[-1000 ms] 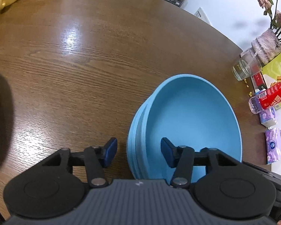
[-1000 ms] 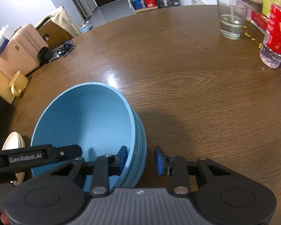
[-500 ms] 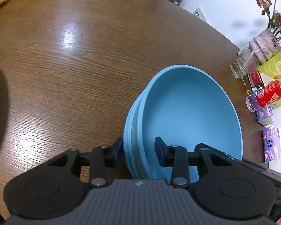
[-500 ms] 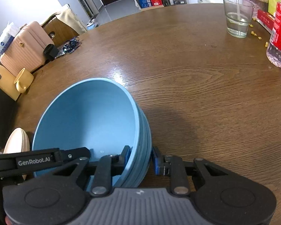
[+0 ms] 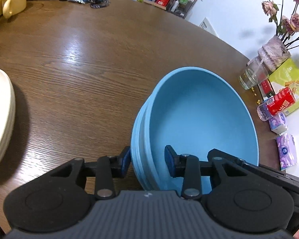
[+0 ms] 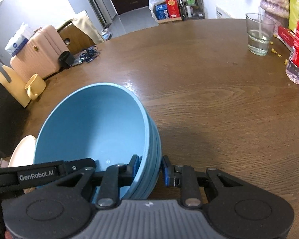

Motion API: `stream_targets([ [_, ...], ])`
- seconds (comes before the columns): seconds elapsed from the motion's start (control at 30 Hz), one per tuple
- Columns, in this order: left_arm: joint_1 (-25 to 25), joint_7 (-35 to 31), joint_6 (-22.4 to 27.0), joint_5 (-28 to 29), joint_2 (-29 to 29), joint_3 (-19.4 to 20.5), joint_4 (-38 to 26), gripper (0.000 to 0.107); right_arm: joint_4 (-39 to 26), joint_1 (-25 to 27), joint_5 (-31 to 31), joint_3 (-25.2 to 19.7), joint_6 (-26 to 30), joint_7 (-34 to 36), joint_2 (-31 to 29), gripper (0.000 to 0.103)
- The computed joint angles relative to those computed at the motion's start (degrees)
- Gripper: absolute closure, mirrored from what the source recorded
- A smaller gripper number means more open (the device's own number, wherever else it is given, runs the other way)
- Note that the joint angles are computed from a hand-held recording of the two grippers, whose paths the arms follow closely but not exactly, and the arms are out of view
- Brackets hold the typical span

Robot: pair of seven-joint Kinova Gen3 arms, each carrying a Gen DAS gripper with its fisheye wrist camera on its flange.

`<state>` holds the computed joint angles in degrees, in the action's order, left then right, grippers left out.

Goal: Organize plates and bowls
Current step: 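Lift the blue bowl stack with both tools and carry it over the cream plates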

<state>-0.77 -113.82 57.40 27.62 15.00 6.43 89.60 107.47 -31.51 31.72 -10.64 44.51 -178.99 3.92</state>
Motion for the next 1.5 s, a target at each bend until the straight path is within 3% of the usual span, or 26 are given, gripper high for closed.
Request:
stream_targets([
  [0.67,-12.1,-10.7,7.9,4.2,1.0,-3.9,-5.6,0.071,-16.7,-10.9,3.9,2.2,6.5,-2.2,10.6,0.080],
  [1.13,-20.0,-13.5,12.8,6.2,5.0,-4.9,-12.0,0.071,-32.2,-17.2,1.1,6.2,11.6,4.7,19.8,0.080],
  [1.5,-23.8,-13.0,15.5,5.5,8.7,-4.7,-17.2,0.071,-42.5,-19.2,-3.2,8.5,14.5,10.8,25.9,0.079],
])
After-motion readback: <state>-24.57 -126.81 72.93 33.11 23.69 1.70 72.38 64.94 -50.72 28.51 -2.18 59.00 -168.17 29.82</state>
